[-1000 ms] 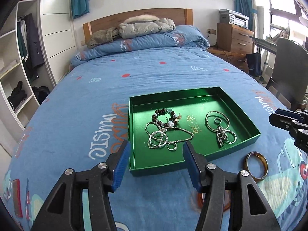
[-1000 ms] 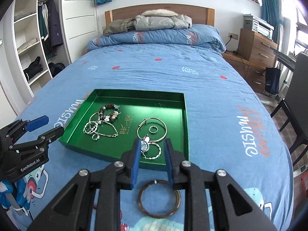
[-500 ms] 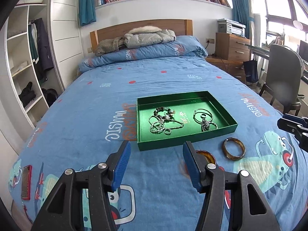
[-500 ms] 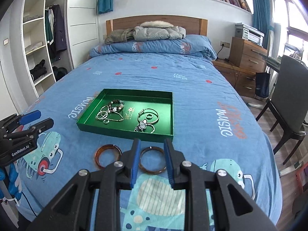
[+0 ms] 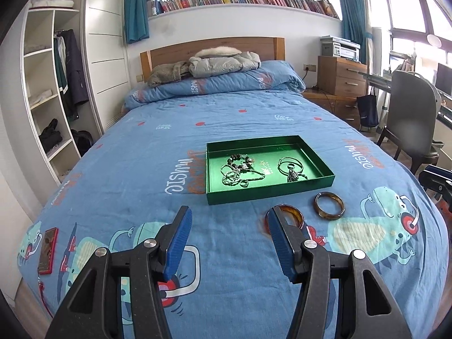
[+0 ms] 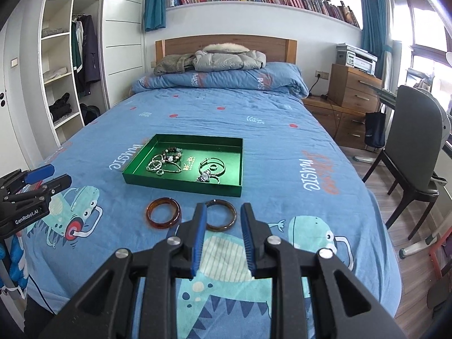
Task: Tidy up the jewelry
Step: 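Pull both tools back and move toward the amber and brown bangles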
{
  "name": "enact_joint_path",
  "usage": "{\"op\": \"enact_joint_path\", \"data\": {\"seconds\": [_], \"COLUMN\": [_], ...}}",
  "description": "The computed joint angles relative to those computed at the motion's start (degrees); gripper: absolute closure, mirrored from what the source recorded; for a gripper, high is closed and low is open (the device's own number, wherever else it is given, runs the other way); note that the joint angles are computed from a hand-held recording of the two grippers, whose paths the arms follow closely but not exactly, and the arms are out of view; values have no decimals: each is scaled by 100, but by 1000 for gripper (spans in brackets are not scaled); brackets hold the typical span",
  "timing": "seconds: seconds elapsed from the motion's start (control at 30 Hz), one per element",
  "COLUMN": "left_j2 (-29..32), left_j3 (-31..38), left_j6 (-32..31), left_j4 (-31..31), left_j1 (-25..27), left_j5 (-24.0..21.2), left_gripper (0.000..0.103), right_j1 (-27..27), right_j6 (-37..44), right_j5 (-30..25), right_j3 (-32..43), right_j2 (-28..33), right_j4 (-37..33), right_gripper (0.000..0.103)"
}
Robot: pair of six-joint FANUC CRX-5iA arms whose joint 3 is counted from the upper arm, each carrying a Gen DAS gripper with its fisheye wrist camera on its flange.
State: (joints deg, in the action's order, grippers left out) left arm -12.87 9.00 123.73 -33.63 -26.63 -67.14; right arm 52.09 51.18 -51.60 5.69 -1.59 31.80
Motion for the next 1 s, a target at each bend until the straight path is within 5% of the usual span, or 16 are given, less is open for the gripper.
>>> {"op": "enact_joint_path", "data": {"seconds": [1.0], "left_j2": [-549], "left_j3": [-258], "left_j6": [526], "left_j4": [-704], "left_j1": [-794], "left_j5": [-319], "left_gripper": [39], "right_j1": [502], "right_j6": [-1009], "right_j5": [3], "right_j3": [-950], "right_j2": [-751], "right_j4": [934], "right_gripper": [71]}}
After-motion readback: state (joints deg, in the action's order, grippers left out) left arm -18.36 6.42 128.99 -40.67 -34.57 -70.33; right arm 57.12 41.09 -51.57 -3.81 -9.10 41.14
